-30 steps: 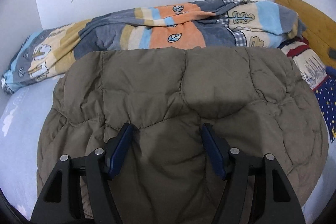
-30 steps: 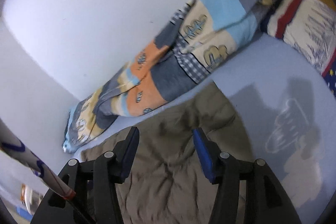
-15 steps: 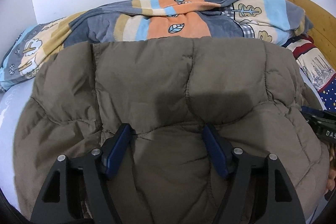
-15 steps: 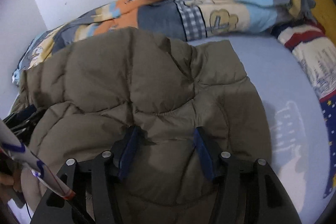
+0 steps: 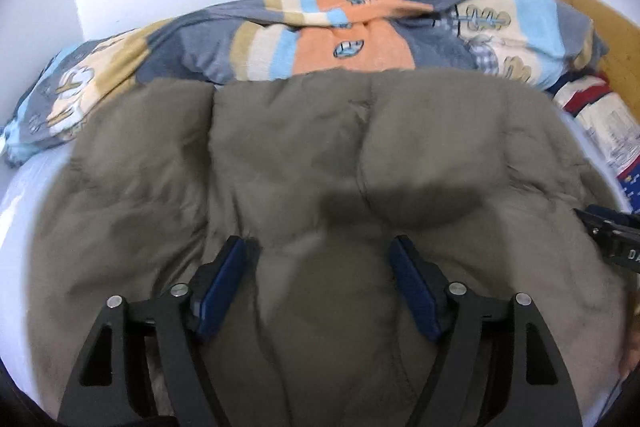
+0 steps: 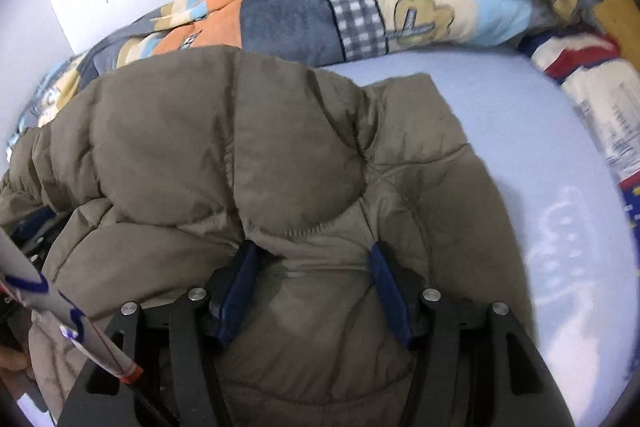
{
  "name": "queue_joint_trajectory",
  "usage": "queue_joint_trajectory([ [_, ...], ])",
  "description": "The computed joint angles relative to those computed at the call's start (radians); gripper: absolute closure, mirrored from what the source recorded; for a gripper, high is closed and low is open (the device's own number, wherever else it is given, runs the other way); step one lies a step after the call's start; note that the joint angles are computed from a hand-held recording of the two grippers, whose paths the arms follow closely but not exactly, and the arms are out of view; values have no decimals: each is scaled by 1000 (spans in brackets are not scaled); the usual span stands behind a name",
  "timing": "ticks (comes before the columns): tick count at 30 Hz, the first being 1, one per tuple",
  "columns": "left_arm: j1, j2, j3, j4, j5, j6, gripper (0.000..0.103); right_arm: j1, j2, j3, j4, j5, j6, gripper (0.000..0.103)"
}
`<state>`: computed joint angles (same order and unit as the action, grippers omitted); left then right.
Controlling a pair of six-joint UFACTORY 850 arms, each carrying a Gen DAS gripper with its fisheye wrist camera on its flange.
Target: Fold large clothes
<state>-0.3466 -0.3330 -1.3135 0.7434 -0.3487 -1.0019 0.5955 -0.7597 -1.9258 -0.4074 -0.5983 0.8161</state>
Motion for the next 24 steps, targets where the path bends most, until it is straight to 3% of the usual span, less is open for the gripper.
queue_joint_trajectory([
  [2,-2,110,105,-9,65,-23,29,9,90,106,-17,75,73,41],
  [4,-21,204,191,112,49,-150,29,19,225,274,-20,223,120,41],
  [5,-34,250,234,136,29,-170,29,31,266,324,-80,245,181,39],
  [7,-51,312,287,115,-21,-136,29,71,337,401,-160,235,265,38],
  [11,-100,451,401,144,-157,-127,29,143,424,505,-168,225,295,38],
  [16,-114,594,533,221,-191,-275,29,219,487,570,-267,165,474,38],
  [20,-62,566,550,235,-166,-341,29,249,498,582,-456,136,696,38],
  [24,-25,505,520,227,-135,-359,29,239,437,528,-439,106,626,44],
])
